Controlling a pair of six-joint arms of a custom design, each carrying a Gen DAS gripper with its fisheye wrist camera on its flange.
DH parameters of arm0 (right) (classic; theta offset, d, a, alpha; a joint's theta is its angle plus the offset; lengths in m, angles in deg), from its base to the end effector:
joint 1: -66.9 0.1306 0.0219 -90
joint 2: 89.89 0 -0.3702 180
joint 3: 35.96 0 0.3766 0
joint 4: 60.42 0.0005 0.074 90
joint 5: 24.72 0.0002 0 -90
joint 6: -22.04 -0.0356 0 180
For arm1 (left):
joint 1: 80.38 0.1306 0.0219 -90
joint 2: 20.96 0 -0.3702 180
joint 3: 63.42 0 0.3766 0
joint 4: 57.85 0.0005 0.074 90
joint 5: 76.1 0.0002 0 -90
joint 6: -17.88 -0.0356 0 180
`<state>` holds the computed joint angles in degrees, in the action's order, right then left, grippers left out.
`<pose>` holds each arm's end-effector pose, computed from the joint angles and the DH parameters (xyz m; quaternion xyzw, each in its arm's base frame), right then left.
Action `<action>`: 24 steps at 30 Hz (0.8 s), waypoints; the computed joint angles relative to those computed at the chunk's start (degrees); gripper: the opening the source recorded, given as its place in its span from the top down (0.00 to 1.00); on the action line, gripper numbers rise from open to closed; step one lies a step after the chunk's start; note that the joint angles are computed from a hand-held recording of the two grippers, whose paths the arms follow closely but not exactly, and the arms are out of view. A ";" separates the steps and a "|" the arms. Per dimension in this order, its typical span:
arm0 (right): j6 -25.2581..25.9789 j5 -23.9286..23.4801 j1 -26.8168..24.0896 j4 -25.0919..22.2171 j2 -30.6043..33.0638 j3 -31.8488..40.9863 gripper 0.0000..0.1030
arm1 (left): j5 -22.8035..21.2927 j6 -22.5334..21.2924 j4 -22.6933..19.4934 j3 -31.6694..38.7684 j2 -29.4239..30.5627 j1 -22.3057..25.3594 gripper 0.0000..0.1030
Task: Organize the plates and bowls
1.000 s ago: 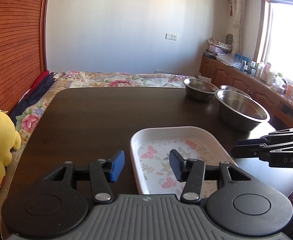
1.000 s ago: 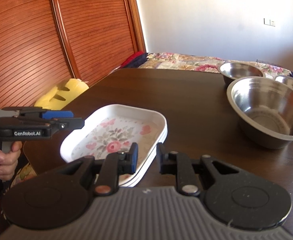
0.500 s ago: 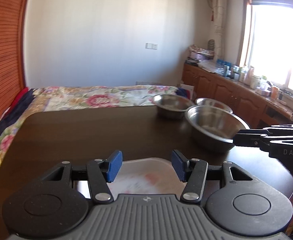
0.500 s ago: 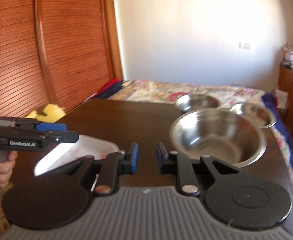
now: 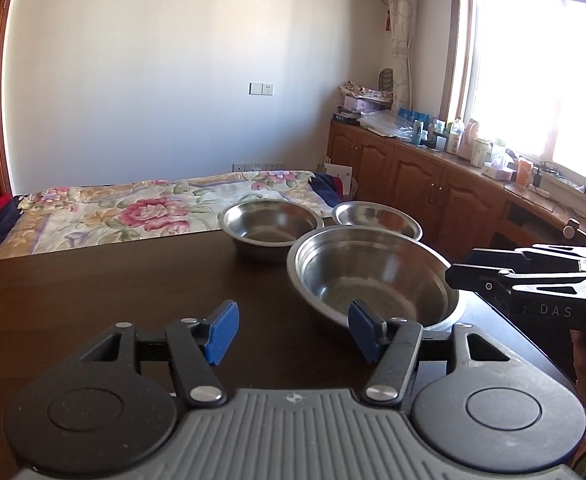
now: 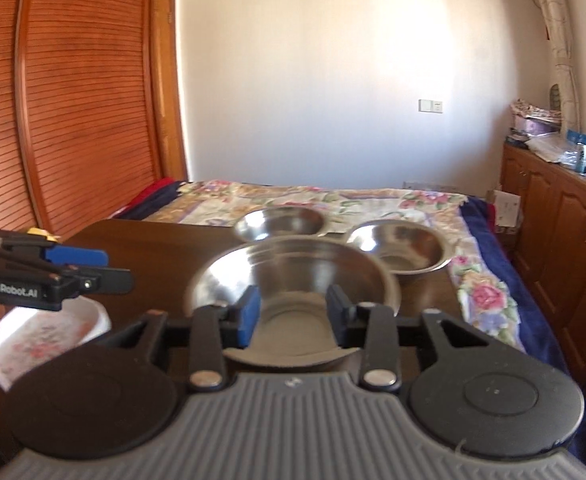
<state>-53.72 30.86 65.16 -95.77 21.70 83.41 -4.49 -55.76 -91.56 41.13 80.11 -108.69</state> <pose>0.6231 0.0007 0.4778 -0.2414 0.7954 0.1818 0.5254 0.4998 -0.2570 0.4623 0.0099 0.8595 -0.0588 0.5076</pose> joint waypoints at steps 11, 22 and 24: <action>0.91 -0.68 -1.46 -6.63 11.25 14.51 0.41 | 0.37 0.75 -3.79 8.87 7.68 0.68 0.34; 0.15 -3.01 -1.70 -11.36 16.06 21.11 0.41 | 2.20 1.61 -6.46 13.64 11.82 1.22 0.34; -0.01 -3.08 -1.71 -11.95 16.51 21.76 0.41 | 2.51 1.76 -6.73 14.13 12.23 1.33 0.34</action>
<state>-53.73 27.78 63.45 -107.72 38.21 105.17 -1.98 -53.99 -98.28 55.26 92.34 -107.35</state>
